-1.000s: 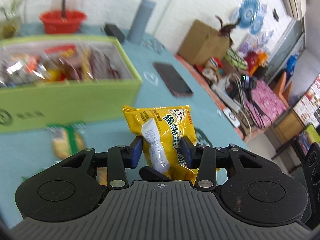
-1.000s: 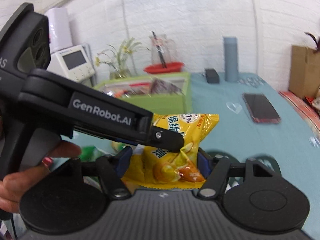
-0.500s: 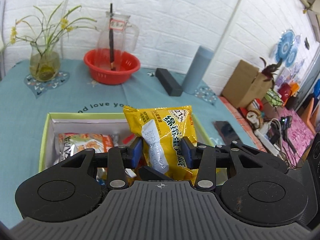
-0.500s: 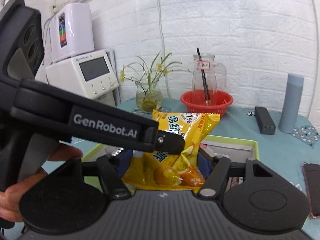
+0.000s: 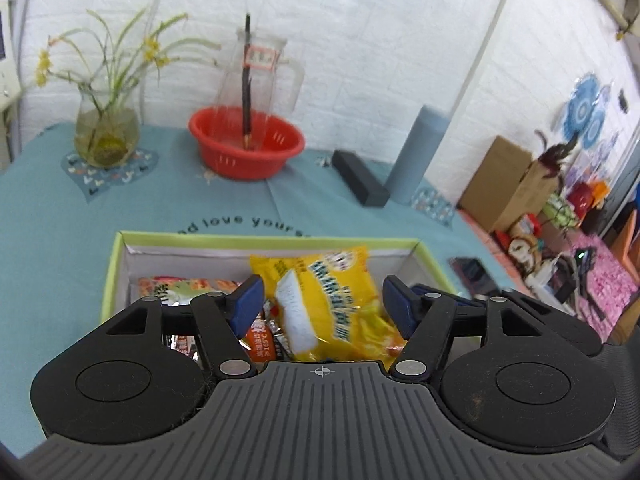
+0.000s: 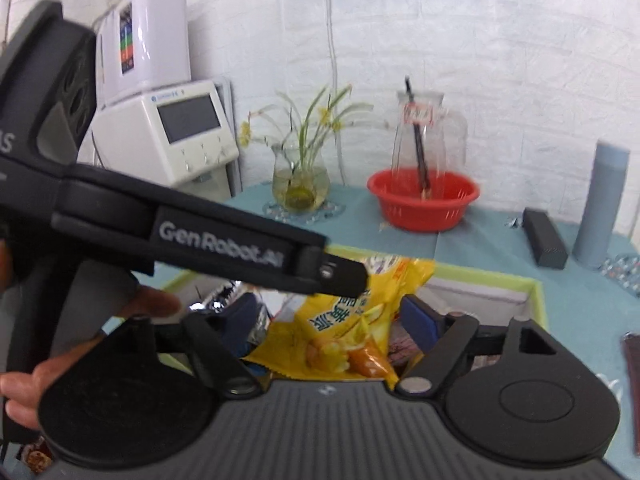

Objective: Organize snacks
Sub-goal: 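Move the left gripper to the yellow Wangwang cake packet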

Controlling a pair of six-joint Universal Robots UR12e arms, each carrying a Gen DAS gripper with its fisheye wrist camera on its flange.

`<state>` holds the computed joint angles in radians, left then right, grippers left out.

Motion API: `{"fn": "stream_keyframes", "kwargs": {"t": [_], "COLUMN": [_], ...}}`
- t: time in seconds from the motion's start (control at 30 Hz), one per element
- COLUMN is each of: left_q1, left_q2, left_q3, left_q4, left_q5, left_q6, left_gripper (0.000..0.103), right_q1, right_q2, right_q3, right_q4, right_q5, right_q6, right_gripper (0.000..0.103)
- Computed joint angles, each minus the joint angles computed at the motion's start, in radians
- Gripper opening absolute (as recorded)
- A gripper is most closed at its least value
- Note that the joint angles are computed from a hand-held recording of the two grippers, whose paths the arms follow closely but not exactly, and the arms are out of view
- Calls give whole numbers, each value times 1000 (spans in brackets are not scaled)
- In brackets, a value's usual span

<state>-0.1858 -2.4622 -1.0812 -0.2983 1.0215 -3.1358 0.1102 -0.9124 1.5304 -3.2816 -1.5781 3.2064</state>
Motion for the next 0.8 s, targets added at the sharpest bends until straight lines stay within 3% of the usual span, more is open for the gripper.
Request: {"fn": "stream_keyframes", "kwargs": {"t": [0.17,0.37,0.53,0.63,0.8], "left_q1": [20,21,-11,-33,-48], "left_q2": [94,177,203,205,195], "left_q3": [-167,-342,-399,-405,-394], "left_q4": [91,-32,-160,-155,-165], "left_q5": [-78,-179,-156,-92,-30], "left_q6": [-5,95,190,199,201], "left_gripper": [51,42,33,33,31], "right_q1": [32,74,92,97,84], "right_q2": [-95,-168,-184,-197,-195], "right_q3": [168,327,386,409,424], "right_q4": [-120,-42,-29,-41,-43], "right_q5": [-90,-149,-149,-171,-102], "right_q6": [1,142,224,235,276], "right_gripper": [93,93,92,92,76]}}
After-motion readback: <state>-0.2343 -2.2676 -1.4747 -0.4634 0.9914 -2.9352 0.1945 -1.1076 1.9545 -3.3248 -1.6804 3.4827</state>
